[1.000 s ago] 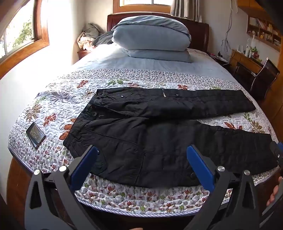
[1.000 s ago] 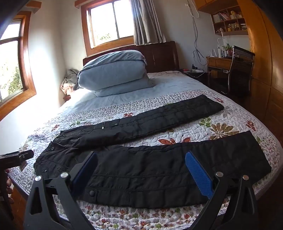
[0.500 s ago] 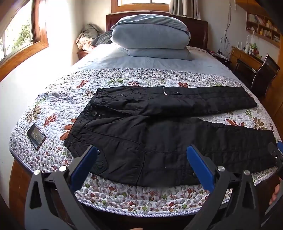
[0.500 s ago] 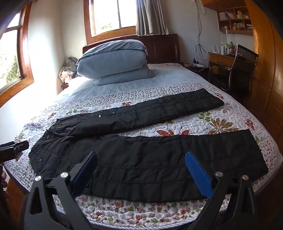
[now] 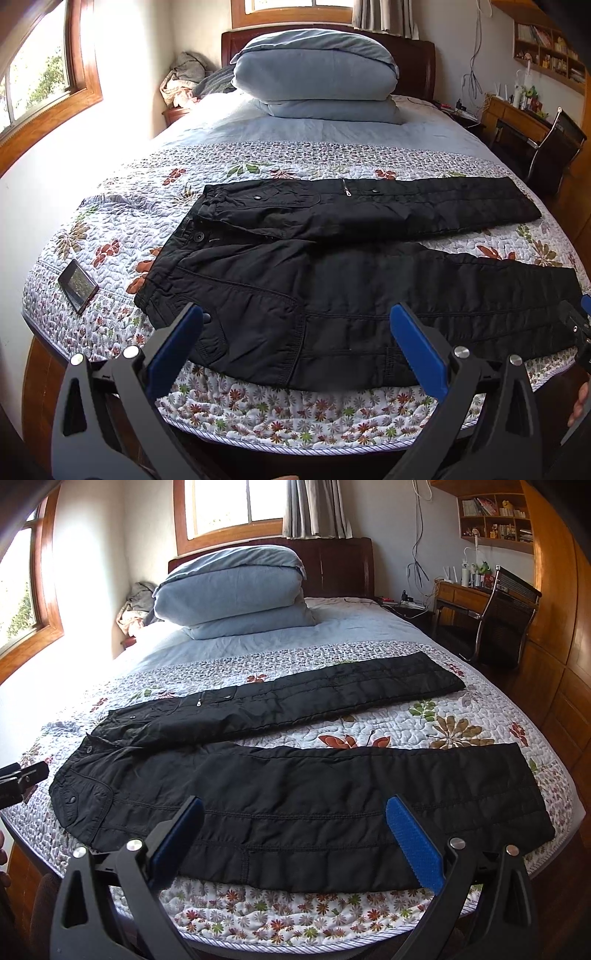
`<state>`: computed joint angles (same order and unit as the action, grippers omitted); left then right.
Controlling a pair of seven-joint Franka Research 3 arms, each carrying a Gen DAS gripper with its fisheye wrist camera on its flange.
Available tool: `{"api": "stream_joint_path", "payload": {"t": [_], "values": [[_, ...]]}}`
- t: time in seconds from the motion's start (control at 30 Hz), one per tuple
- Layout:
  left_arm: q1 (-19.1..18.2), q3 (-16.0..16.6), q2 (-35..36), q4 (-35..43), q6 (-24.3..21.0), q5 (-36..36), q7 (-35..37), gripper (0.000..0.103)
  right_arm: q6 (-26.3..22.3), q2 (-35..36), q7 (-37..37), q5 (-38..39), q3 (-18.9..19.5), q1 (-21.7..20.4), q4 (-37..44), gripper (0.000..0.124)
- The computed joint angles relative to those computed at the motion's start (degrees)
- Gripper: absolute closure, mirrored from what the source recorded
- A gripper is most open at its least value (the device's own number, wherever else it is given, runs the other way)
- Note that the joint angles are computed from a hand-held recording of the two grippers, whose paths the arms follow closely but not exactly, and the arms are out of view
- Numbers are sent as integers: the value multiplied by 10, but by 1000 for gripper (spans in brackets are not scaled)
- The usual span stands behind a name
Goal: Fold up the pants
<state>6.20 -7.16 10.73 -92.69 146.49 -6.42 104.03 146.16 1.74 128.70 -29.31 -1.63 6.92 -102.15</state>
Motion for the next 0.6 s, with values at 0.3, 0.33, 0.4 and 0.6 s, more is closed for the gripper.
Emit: {"api": "stream_joint_path", "payload": {"t": [0.3, 0.33, 0.4, 0.6], "values": [[0, 1, 7, 5, -3, 7, -7, 2, 17, -272, -217, 105, -71, -66, -254, 24], [1, 1, 8, 6, -2, 7, -7, 2, -1, -299, -228, 101, -87, -61, -270, 24], [1, 0, 8, 7, -4, 8, -7, 2, -21, -315, -272, 130, -83, -84, -261, 24], [4, -2, 17, 16, -6, 6, -2, 2, -152, -265, -355, 188, -80, -111, -105, 24]]}}
